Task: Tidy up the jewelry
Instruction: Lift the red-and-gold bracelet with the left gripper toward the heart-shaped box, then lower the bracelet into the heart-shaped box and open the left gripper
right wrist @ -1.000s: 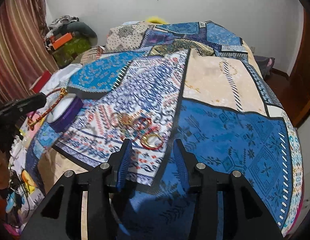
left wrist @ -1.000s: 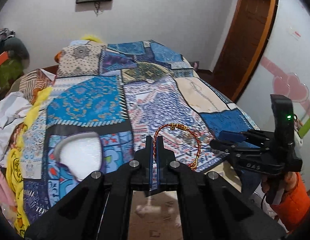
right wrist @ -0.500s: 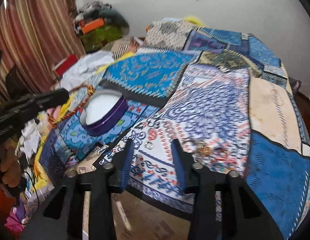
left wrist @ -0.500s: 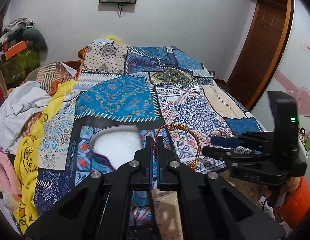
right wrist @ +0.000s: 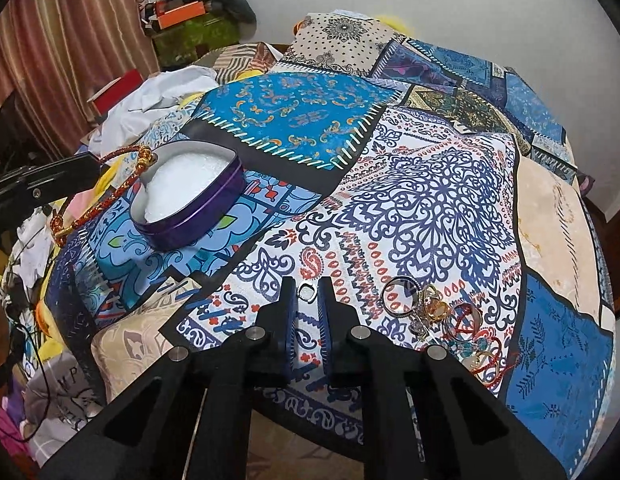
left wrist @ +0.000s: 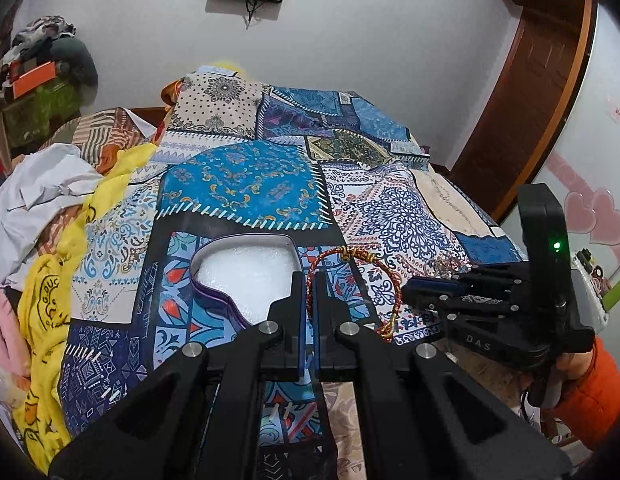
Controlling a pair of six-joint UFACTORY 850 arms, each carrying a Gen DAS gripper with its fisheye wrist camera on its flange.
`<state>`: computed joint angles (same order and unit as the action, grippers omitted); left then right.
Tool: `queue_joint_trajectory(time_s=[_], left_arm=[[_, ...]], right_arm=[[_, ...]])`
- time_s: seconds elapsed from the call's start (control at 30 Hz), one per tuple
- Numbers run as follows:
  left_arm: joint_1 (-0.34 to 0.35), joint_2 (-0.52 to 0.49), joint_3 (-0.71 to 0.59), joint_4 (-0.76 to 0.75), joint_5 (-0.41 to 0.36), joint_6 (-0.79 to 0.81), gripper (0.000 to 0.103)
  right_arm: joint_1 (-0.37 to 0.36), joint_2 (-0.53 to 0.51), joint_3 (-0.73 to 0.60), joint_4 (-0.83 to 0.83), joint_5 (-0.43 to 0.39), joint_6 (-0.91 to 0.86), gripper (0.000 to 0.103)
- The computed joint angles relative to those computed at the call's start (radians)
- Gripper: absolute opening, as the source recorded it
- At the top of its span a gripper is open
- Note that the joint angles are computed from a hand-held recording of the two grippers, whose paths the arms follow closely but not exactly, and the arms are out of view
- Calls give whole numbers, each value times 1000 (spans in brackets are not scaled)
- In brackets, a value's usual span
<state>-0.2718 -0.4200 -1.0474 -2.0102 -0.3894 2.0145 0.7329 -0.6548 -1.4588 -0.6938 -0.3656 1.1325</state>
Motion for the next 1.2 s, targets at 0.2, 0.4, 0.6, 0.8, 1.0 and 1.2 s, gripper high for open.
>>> queue_joint_trajectory(time_s=[0.2,0.4,0.6,0.8,1.0,1.2], left_arm=[[12,26,22,-58,-1,62,1],[27,49,35,-118,-6,134,1],[41,49,24,-143,14,182,1],[55,10,-23,-71,40,127,1],[54,-43,-74,54,57,26,1],[49,-115,-139,244,66,-147,1]], right_arm=[[15,37,14,-73,-3,92,10],[40,71,1,-242,-8,257,10],[56,44,-61,-306,2,316,10],[63,-4,-133,-303,30,304,10],[50,-55,-196,-201,68,205,10],[27,-100,-238,48,88,-47,10]])
